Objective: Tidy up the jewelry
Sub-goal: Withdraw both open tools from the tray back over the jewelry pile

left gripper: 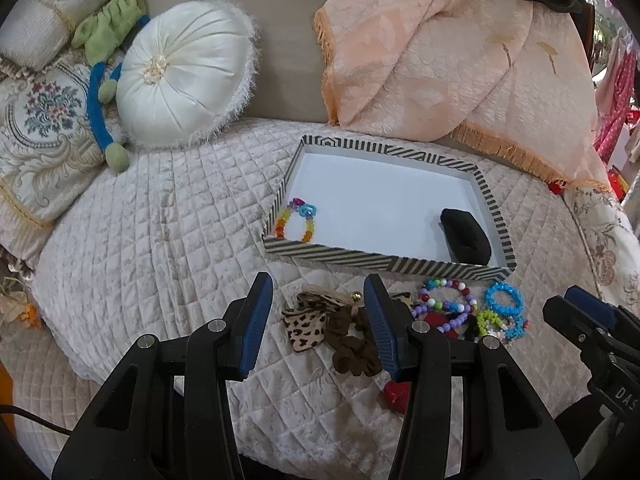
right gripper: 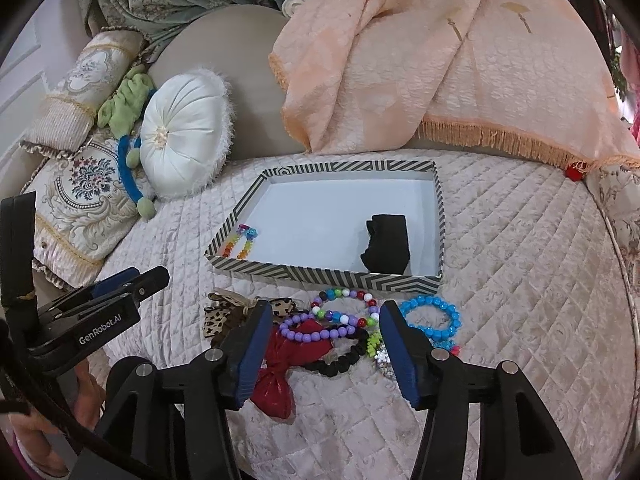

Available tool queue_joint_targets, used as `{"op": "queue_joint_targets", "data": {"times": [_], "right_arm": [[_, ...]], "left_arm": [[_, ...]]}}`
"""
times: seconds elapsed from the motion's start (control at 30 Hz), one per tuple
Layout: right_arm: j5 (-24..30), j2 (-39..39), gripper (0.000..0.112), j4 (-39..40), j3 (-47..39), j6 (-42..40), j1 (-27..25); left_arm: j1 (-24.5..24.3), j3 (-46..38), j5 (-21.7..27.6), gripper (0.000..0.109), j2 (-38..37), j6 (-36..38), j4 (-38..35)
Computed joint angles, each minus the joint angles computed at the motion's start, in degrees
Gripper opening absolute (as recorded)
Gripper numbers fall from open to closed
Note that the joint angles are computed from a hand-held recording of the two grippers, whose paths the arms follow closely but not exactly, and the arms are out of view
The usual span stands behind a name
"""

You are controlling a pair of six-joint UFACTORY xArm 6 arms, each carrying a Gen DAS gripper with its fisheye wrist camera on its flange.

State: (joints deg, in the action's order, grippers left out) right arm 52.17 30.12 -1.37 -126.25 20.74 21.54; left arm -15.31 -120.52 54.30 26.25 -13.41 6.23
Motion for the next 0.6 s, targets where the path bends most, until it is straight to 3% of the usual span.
{"op": "queue_joint_targets", "data": {"times": [0.2,0.6], "right_arm": [[-0.3,-2.0,0.055,1.5,3.9,-1.0,-0.8],[-0.5,-5.9,0.055,4.8,13.8,-2.5,-3.4]], "left_arm": [[2.2,-6.7,7.0,0.05,3.6,2.7,-9.6],[4.2,-6.2,13.4,0.053,5.1,7.0,-18.3]]}}
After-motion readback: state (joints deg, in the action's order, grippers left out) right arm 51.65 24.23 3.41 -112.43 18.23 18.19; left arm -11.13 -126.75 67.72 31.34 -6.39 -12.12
